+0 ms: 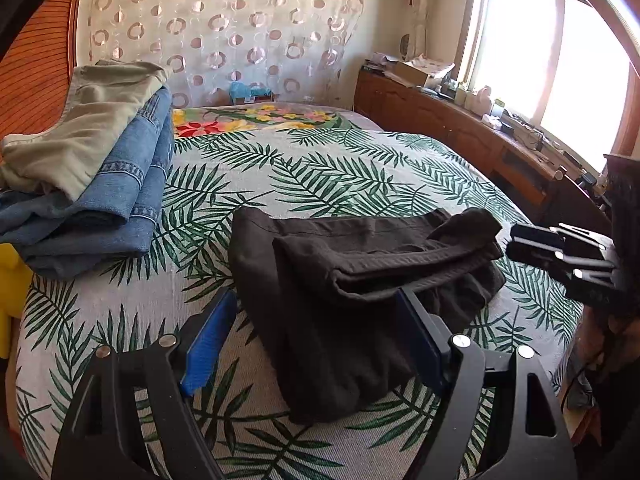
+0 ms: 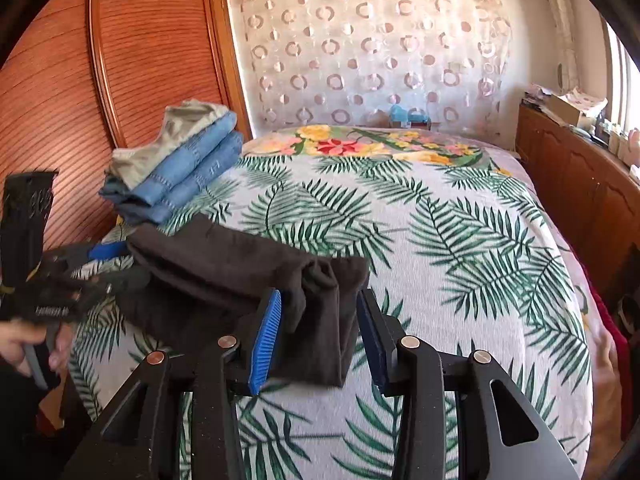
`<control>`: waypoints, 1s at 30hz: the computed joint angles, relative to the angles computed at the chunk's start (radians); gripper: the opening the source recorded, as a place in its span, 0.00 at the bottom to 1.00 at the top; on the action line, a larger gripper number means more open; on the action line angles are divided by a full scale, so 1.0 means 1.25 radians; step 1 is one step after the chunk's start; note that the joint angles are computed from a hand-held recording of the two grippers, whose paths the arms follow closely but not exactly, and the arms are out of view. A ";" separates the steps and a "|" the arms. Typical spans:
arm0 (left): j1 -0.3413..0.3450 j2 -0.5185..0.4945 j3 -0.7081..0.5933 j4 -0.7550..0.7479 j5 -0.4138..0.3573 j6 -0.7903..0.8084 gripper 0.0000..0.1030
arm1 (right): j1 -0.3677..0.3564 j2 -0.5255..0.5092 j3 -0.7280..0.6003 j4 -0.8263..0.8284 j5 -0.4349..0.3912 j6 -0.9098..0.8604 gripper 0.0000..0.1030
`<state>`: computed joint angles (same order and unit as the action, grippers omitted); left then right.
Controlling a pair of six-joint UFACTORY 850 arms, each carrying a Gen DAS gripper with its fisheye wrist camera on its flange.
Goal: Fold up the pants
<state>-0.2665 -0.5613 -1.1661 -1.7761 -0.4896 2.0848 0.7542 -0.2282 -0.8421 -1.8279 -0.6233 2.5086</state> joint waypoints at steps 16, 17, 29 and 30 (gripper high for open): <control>0.005 -0.029 -0.061 -0.004 0.016 -0.034 0.78 | -0.064 -0.095 -0.150 0.194 0.093 -0.321 0.41; 0.007 -0.025 -0.056 -0.020 0.012 -0.024 0.78 | -0.069 -0.103 -0.159 0.205 0.088 -0.334 0.41; 0.018 -0.013 -0.024 -0.032 -0.007 0.003 0.78 | -0.124 -0.147 -0.196 0.279 0.073 -0.315 0.41; 0.016 -0.016 -0.027 -0.033 0.000 0.004 0.78 | -0.124 -0.141 -0.184 0.254 0.079 -0.287 0.41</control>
<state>-0.2459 -0.5817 -1.1995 -1.8175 -0.4901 2.0899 0.5991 -0.4048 -1.0723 -1.5110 -0.5246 2.1493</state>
